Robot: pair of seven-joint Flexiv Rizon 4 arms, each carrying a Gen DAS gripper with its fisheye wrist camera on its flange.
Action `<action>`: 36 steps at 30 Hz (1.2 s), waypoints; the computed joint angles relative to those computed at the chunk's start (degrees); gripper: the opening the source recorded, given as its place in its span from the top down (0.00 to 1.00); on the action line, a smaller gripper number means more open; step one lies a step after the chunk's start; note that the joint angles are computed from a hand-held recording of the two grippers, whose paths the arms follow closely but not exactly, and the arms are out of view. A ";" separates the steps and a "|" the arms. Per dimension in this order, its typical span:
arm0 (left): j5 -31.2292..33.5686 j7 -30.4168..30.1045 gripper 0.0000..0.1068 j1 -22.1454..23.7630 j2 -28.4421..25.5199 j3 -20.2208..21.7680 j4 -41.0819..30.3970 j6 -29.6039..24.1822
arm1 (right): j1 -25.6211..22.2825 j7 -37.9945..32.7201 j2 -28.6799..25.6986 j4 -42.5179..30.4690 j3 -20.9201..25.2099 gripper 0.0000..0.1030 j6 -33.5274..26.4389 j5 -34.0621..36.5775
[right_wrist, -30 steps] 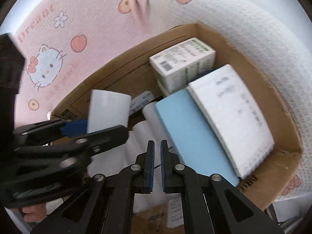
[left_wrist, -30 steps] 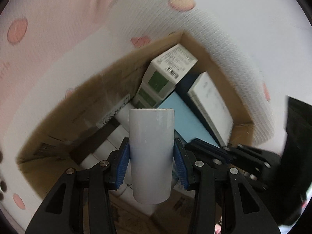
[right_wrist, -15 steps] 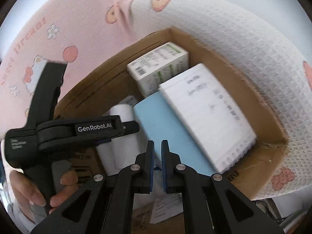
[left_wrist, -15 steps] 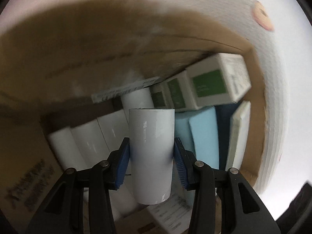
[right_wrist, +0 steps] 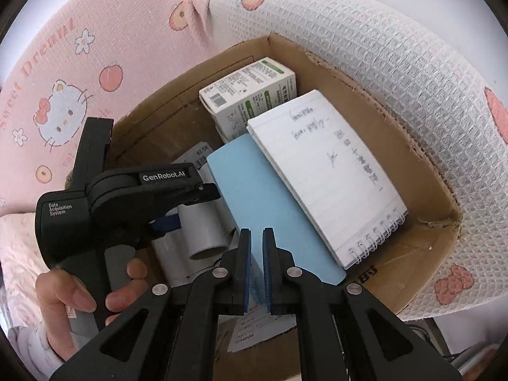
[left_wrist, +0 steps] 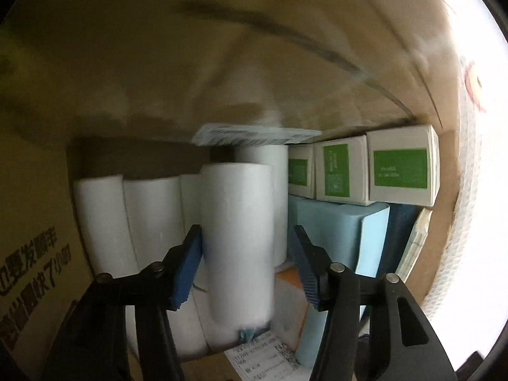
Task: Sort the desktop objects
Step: 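Lower the left tool's tube into the box beside the rolls and open the left gripper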
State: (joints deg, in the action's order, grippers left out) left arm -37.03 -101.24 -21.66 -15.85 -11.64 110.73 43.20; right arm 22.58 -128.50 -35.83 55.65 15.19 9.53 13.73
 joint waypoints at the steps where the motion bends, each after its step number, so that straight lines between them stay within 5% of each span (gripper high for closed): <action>1: -1.43 1.58 0.43 0.30 0.23 -0.43 0.40 -0.20 | 0.07 -0.07 0.11 0.21 -0.04 0.97 -0.05 -0.16; 9: -2.27 4.63 0.45 -0.72 2.85 -0.32 2.12 0.89 | 0.23 -2.03 1.52 2.44 0.25 0.97 -0.67 -0.60; 12: 5.78 1.28 0.66 -1.83 2.87 0.81 0.31 -0.71 | 0.16 -2.67 1.87 2.99 0.21 0.97 -0.72 -0.67; 21: 3.97 -1.44 0.66 -2.70 3.58 0.28 3.53 6.83 | 0.09 -2.41 3.15 5.05 0.26 0.96 -0.32 -0.38; 30: 1.50 -0.10 0.64 -2.71 4.29 -0.47 4.44 5.66 | 0.24 -3.12 3.42 5.01 0.20 0.96 -1.77 -0.50; 36: -4.13 3.22 0.50 -3.68 6.01 -1.08 6.95 9.35 | 0.28 -2.94 3.21 4.94 0.15 0.96 -2.03 -0.45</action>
State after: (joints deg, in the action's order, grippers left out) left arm -41.17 -98.02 -25.34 -9.84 -12.72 117.68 52.55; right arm 22.86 -131.44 -32.62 60.59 15.34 7.50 13.28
